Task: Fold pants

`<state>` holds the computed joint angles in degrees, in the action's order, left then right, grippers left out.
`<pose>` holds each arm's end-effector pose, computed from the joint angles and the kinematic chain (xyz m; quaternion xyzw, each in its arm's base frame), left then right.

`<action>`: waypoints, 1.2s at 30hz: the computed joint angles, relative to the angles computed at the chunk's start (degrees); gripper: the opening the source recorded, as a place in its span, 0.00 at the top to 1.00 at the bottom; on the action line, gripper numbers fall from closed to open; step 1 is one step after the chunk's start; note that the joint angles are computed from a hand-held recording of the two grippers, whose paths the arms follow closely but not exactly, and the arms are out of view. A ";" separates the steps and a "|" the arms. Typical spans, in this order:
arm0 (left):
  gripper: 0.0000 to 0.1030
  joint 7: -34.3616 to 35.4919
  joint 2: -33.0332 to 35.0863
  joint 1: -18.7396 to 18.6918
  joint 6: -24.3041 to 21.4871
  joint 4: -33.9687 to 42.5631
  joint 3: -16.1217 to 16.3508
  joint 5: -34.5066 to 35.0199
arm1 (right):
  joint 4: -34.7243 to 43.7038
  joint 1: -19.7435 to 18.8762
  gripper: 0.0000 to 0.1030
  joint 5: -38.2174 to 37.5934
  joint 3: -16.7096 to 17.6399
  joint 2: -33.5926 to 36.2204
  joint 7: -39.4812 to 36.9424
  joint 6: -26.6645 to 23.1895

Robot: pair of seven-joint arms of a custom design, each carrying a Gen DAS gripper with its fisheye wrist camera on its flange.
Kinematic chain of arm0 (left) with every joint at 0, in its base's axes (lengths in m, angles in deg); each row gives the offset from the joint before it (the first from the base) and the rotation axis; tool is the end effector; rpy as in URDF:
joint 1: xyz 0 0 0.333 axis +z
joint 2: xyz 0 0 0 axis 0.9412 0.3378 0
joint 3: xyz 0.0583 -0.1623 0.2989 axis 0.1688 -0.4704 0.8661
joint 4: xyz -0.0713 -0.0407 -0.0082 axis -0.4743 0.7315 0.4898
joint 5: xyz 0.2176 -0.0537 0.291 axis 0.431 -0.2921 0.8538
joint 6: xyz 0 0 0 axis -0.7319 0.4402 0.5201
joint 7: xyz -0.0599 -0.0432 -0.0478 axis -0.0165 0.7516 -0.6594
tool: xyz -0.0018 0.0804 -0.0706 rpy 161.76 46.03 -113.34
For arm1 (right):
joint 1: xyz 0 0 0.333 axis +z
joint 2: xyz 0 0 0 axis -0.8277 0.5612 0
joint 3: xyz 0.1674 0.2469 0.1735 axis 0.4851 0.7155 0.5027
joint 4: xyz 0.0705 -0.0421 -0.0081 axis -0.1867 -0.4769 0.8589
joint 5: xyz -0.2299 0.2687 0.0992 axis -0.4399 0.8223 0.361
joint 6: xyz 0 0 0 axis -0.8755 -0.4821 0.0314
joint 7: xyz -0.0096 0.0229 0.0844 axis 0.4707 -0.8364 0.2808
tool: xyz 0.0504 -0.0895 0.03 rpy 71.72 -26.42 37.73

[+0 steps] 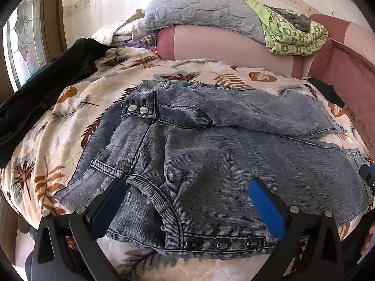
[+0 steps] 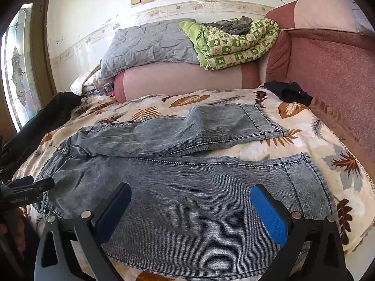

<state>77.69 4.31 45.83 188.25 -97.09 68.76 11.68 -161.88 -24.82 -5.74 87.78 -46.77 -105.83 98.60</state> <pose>0.6382 -0.4061 0.4770 -0.5640 0.7416 -0.2855 0.2244 0.5230 0.3534 0.4815 -0.4962 0.7294 -0.3610 0.3025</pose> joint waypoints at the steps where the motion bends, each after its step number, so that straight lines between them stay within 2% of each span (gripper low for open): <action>1: 0.00 -0.01 0.00 -0.08 -0.12 0.06 0.11 0.13 | 0.01 0.01 0.00 -0.01 0.00 0.01 0.07 0.03; 8: 0.00 0.49 -0.21 0.81 0.61 -0.40 -0.45 -0.81 | -0.11 -0.10 0.00 0.34 0.04 -0.15 0.10 0.36; 11: 0.00 1.66 0.10 1.65 -1.09 0.75 -0.74 -2.15 | -0.99 -0.71 0.00 0.88 -0.05 -0.84 0.79 2.04; 14: 0.00 3.38 1.16 3.41 -4.47 3.65 -1.40 -5.40 | -3.12 -2.66 0.00 3.45 -0.20 -2.63 1.10 6.77; 17: 0.00 2.20 1.97 5.07 -7.29 6.20 -0.61 -7.99 | -7.60 -6.06 0.00 7.80 -0.79 -6.75 -0.01 13.58; 19: 0.00 0.26 1.58 5.07 -9.20 6.79 1.44 -6.86 | -11.12 -8.37 0.00 11.06 -1.17 -10.40 -1.09 15.54; 22: 0.00 0.09 0.54 7.07 -8.43 4.70 0.88 -7.64 | -16.04 -12.12 0.00 21.03 -1.63 -15.58 -9.62 16.12; 25: 0.00 3.22 0.53 10.42 -9.11 3.22 -2.90 -13.33 | -19.61 -15.07 0.00 32.80 -3.21 -17.98 -19.66 19.03; 27: 0.00 5.61 1.04 12.14 -9.60 2.96 -5.23 -17.58 | -21.47 -15.61 0.00 47.34 -5.49 -17.36 -32.43 24.22; 29: 0.00 6.48 2.36 11.49 -10.59 4.67 -4.77 -18.07 | -20.61 -16.11 0.01 57.24 -6.09 -15.39 -42.42 25.66; 30: 0.00 7.23 2.97 11.16 -11.66 5.73 -4.57 -18.07 | -18.99 -16.82 0.05 59.39 -5.88 -13.98 -45.85 24.53; 31: 0.00 7.63 3.25 11.01 -12.62 6.40 -4.50 -18.44 | -17.59 -17.73 0.09 58.72 -5.41 -12.87 -46.13 22.62; 33: 0.02 7.79 3.35 10.94 -12.95 6.61 -4.17 -18.91 | -14.65 -19.39 0.30 60.19 -4.78 -10.38 -46.56 19.00; 34: 0.03 8.25 3.34 11.22 -12.79 6.48 -4.28 -19.32 | -14.02 -20.12 0.33 62.19 -4.26 -9.68 -48.74 18.50; 36: 0.10 8.77 3.38 11.36 -13.35 6.55 -4.18 -19.72 | -10.65 -21.00 0.41 63.07 -3.60 -7.01 -50.48 13.25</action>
<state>86.46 7.69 57.19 174.90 -90.53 64.59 -8.04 -172.53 -45.81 57.33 84.18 -53.78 -156.31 111.85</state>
